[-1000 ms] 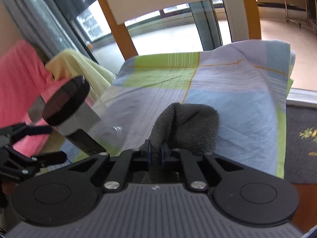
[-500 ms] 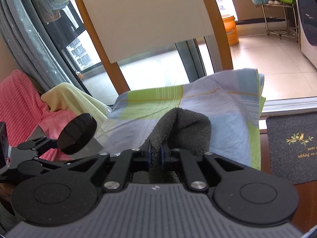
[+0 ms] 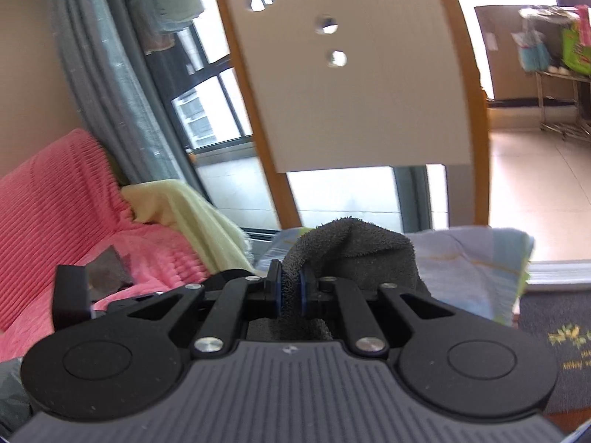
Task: Clean container
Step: 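Lift the grey cloth with the right gripper while the left gripper approaches the jar, then grasp the black-lidded glass jar with the left gripper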
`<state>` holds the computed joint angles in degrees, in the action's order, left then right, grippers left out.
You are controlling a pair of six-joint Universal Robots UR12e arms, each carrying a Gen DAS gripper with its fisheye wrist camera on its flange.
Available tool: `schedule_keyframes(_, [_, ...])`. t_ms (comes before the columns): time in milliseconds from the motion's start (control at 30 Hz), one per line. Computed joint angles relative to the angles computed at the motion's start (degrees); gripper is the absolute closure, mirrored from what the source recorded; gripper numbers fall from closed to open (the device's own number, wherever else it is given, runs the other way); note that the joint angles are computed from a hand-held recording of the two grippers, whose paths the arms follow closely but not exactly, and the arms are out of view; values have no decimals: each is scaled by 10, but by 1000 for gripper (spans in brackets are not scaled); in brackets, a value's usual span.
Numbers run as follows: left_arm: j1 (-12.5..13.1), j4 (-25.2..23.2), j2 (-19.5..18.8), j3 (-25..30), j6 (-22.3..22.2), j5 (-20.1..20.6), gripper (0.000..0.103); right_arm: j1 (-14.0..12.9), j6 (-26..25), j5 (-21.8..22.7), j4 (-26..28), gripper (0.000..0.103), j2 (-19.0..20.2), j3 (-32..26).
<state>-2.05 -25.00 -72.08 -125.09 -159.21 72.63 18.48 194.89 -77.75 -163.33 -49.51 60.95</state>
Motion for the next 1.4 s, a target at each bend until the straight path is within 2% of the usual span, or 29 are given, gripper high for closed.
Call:
schedule_keyframes(167, [4,-2,1,0,0,-7,18,2,-70,65,69,94,25,-57])
schedule_keyframes(333, [10,-6,4,-3,5,-17,18,5,-132,101,183,95,58,-126])
schedule_keyframes(567, [19,-5,5,-6,3,-29,18,0,-123,141,267,95,80,-174])
schedule_keyframes(700, [21,30,5,-19,5,-34,17,-2,-127,150,278,97,81,-176])
schedule_keyframes(800, [12,59,3,-27,23,-13,16,-1,-135,147,277,97,82,-177])
schedule_keyframes(1000, [7,97,-3,-37,32,-6,15,-2,-155,155,284,98,86,-184])
schedule_keyframes(1100, [1,106,-5,-38,42,6,15,-1,-162,162,294,99,99,-205])
schedule_keyframes(1233, [3,108,-4,-39,51,1,15,-5,-151,196,293,99,124,-238])
schedule_keyframes(1400, [2,121,-5,-43,56,2,15,-8,-111,232,269,100,163,-285])
